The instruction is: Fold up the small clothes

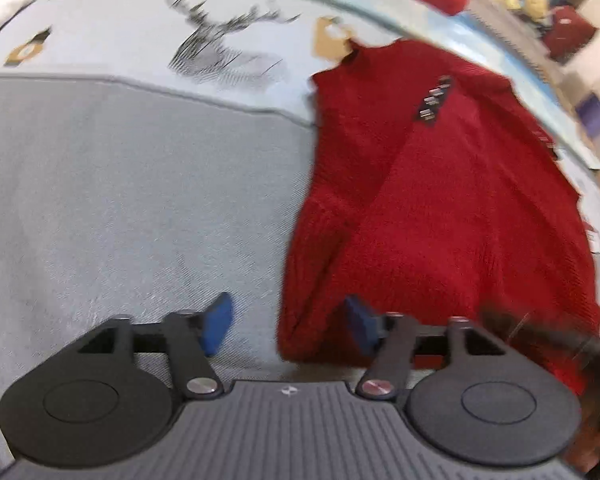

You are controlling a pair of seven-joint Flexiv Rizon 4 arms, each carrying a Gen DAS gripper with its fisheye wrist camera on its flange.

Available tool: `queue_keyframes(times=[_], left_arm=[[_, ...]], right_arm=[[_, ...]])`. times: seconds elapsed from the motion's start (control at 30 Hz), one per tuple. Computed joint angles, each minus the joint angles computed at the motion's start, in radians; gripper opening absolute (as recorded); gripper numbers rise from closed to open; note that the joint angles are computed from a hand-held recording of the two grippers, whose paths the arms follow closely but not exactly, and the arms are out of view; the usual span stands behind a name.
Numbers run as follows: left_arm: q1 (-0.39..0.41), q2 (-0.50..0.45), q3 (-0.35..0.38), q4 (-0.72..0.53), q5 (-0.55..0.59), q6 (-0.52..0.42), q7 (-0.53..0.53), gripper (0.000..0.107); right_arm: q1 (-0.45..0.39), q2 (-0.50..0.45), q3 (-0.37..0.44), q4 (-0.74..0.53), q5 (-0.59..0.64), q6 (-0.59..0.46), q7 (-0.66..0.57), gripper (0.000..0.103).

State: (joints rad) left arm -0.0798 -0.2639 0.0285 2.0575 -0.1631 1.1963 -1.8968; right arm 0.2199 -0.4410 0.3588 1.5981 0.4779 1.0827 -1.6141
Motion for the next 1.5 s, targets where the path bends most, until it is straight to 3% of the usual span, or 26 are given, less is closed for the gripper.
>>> queue_keyframes(times=[0.03,0.07,0.17,0.3,0.33,0.37,0.4,0.43,0.47,0.5,0.53,0.6,0.67,0.73,0.8,0.87,0.9,0.93,0.97,1.03,1.07,1.2,1.4,1.43,1.5], left_arm=[[0.000,-0.005,0.007,-0.014,0.003,-0.048,-0.025,0.084],[0.013,-0.005,-0.005,-0.015,-0.027,-0.083,-0.032,0.087],[0.038,-0.011,-0.047,0.013,-0.134,-0.043,0.004,0.098],[0.070,-0.037,-0.144,0.044,-0.340,0.061,0.132,0.099],[0.059,-0.046,-0.141,0.026,-0.351,0.047,0.148,0.087],[0.030,-0.055,-0.105,0.002,-0.297,0.026,0.117,0.074],[-0.019,-0.066,-0.037,-0.045,-0.178,-0.026,0.047,0.067],[-0.046,-0.071,0.000,-0.078,-0.097,-0.062,0.001,0.052],[-0.051,-0.070,0.004,-0.087,-0.079,-0.070,-0.018,0.040],[-0.040,-0.065,-0.006,-0.082,-0.092,-0.070,-0.023,0.033],[-0.027,-0.057,-0.017,-0.071,-0.106,-0.061,-0.029,0.026],[-0.009,-0.045,-0.035,-0.052,-0.126,-0.046,-0.038,0.025],[-0.011,-0.038,-0.030,-0.046,-0.108,-0.042,-0.047,0.025],[-0.023,-0.043,-0.020,-0.052,-0.075,-0.030,-0.070,0.028],[-0.031,-0.054,-0.009,-0.065,-0.036,-0.054,-0.110,0.056],[0.004,-0.064,-0.072,-0.032,-0.146,0.013,-0.003,0.094],[0.003,-0.070,-0.075,-0.045,-0.153,-0.003,0.005,0.094],[-0.020,-0.078,-0.046,-0.077,-0.094,-0.038,-0.050,0.089],[-0.055,-0.083,-0.004,-0.105,-0.028,-0.062,-0.103,0.063],[-0.065,-0.069,0.009,-0.121,0.033,-0.090,-0.111,0.028],[-0.058,-0.051,0.005,-0.109,0.029,-0.090,-0.111,0.024],[-0.043,0.047,0.004,-0.027,0.035,-0.078,-0.097,0.023],[-0.033,0.158,0.016,0.064,0.123,-0.202,-0.157,0.023],[-0.029,0.173,0.015,0.076,0.135,-0.212,-0.165,0.025],[-0.021,0.197,0.016,0.095,0.166,-0.211,-0.204,0.042]], right_arm=[[0.001,-0.017,-0.009,-0.019,-0.054,-0.098,-0.001,0.004],[0.017,-0.041,-0.020,-0.009,-0.078,-0.132,-0.018,0.001],[0.033,-0.019,-0.038,0.038,0.042,-0.032,-0.117,0.001],[0.006,0.008,-0.054,0.021,0.124,-0.074,-0.020,0.003],[0.007,0.017,-0.063,0.024,0.128,-0.067,0.011,0.005],[0.015,0.014,-0.047,0.025,0.110,-0.028,0.048,0.015],[0.019,0.036,-0.061,0.037,0.146,-0.013,0.020,0.035],[0.006,0.053,-0.053,0.050,0.171,0.006,0.004,0.047],[-0.006,0.070,-0.049,0.062,0.187,0.004,0.014,0.064],[-0.026,0.084,-0.040,0.069,0.239,-0.011,0.028,0.067],[-0.065,0.095,-0.013,0.076,0.290,-0.052,0.036,0.066],[-0.093,0.129,-0.022,0.100,0.376,-0.174,0.057,0.067],[-0.062,0.137,-0.044,0.136,0.398,-0.152,0.095,0.067],[-0.025,0.114,-0.062,0.146,0.461,-0.049,0.120,0.067],[-0.015,0.066,-0.056,0.118,0.520,0.023,0.149,0.066],[-0.008,0.019,-0.051,0.074,0.575,0.072,0.134,0.063],[0.011,0.010,-0.058,0.068,0.542,0.097,0.161,0.045],[0.052,0.011,-0.083,0.079,0.453,0.120,0.224,0.038],[0.069,0.015,-0.092,0.092,0.380,0.123,0.238,0.036],[0.051,0.017,-0.074,0.091,0.356,0.103,0.218,0.034],[0.032,0.015,-0.054,0.084,0.323,0.081,0.241,0.033],[0.029,0.031,-0.041,0.080,0.270,0.037,0.223,0.032],[-0.005,0.106,-0.024,0.143,0.332,-0.088,0.202,0.032],[-0.003,0.118,-0.021,0.155,0.345,-0.098,0.191,0.032],[-0.011,0.141,-0.013,0.171,0.369,-0.119,0.170,0.035]])
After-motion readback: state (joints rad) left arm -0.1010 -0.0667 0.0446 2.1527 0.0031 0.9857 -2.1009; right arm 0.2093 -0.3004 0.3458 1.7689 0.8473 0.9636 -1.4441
